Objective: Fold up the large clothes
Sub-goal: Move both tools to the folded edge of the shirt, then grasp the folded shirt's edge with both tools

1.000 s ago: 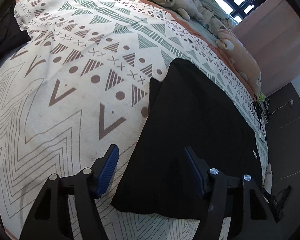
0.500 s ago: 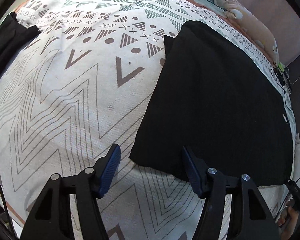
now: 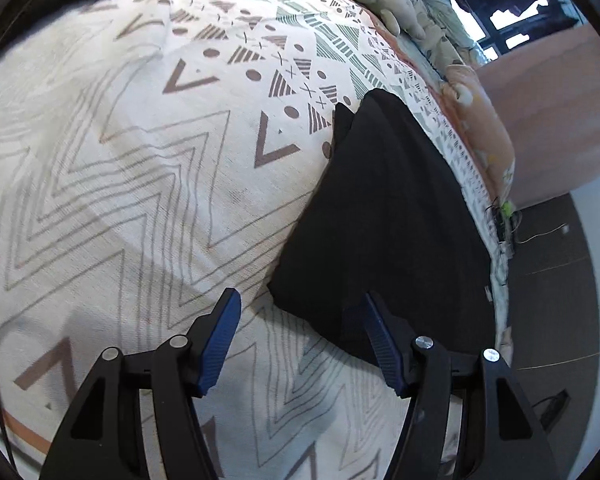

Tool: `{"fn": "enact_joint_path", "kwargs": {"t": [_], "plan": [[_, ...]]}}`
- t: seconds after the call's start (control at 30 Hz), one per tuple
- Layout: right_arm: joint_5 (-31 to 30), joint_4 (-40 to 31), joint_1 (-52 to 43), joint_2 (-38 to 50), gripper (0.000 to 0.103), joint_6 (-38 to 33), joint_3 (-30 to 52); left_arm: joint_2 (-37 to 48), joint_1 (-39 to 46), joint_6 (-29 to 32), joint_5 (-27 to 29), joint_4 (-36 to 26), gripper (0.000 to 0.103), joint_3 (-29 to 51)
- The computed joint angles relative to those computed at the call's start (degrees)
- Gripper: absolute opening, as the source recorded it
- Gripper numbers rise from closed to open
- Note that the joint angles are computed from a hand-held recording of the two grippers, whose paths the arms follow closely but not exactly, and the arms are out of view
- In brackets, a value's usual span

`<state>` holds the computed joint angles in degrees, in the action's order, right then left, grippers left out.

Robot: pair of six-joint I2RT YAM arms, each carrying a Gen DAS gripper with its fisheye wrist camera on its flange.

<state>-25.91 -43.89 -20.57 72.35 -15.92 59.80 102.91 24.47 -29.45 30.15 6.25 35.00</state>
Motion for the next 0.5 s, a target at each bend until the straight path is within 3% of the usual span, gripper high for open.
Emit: {"fn": "enact_joint_path", "kwargs": {"t": [0.3,0.4,0.5], "plan": [[-4.22,-4.96,9.34,-1.32,0.047,2.24,2.08,9.43,-0.26,-5.22,7.69,3.69,0.064,5.35],[-4.17,-5.46,13.59,-1.27,0.046,3.92,2.37,11.92,0.01,-6.78,10.81,5.20,0.064,7.12],[-2.70,-4.95,18.40,-0.20,0.038,5.74,2.71,12.48,0.49,-7.08,12.63,6.19,0.063,7.85]]}}
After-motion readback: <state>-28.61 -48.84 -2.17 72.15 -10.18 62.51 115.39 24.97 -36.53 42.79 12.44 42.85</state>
